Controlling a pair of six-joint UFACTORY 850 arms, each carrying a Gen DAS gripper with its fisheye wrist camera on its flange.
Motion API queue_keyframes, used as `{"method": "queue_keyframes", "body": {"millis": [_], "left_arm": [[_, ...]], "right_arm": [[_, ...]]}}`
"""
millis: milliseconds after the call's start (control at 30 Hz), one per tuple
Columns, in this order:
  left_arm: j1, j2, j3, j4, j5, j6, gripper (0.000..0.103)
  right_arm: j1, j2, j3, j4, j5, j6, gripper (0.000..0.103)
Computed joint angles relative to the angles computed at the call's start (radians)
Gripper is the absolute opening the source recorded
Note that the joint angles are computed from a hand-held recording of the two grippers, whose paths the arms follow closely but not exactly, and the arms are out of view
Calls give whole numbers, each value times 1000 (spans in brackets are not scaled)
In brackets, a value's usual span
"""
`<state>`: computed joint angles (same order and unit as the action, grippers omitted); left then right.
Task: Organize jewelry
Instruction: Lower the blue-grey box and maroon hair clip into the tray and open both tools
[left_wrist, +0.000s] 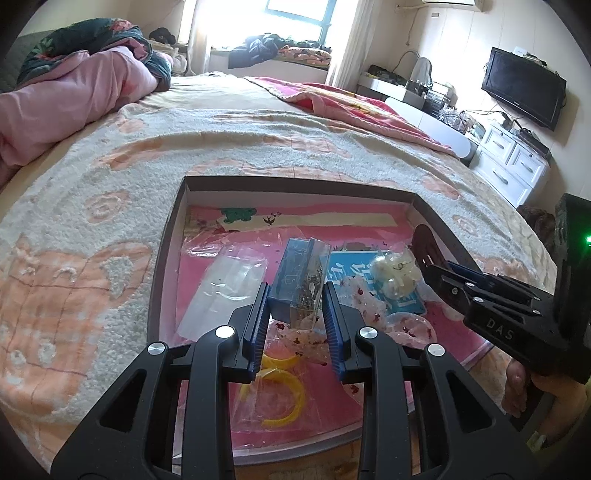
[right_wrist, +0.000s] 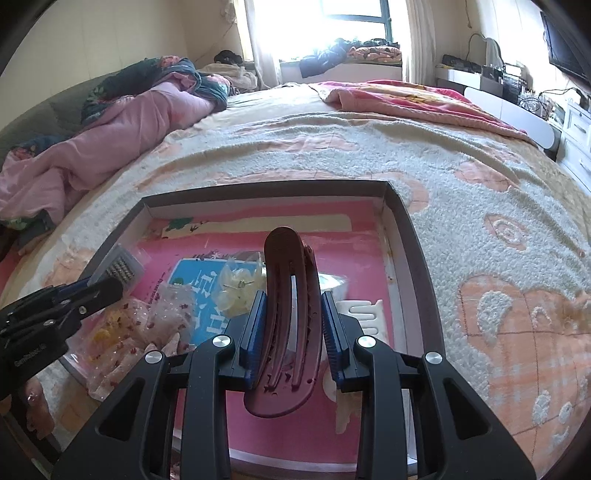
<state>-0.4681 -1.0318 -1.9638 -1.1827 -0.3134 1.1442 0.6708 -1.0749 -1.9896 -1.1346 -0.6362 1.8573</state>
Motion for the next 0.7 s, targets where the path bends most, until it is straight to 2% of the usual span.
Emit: {"method": "queue_keyframes", "body": {"millis": [133, 200, 367, 500, 567, 667, 700], "left_arm": [[-2, -5, -2, 19, 1, -14, 21], [-2, -9, -5, 34, 2, -29, 21], [-1, -13, -6, 65, 8, -70, 21], [-2, -6, 6, 64, 22, -76, 36], [-5, 0, 17, 59, 33, -67, 39], [-10, 18, 46, 19, 54, -27, 61], [-9, 22, 53, -1, 55, -10, 62]], "right_arm": [[8, 30, 51, -71, 8, 83, 30], [15, 48, 78, -102, 7, 113, 40], [41, 97, 164, -209, -14, 231, 52], [61, 132, 224, -283, -34, 312, 67], [70, 144, 244, -308, -45, 333, 72], [83, 162, 277, -328, -63, 353, 77], [87, 166, 285, -334, -66, 363, 79]]}}
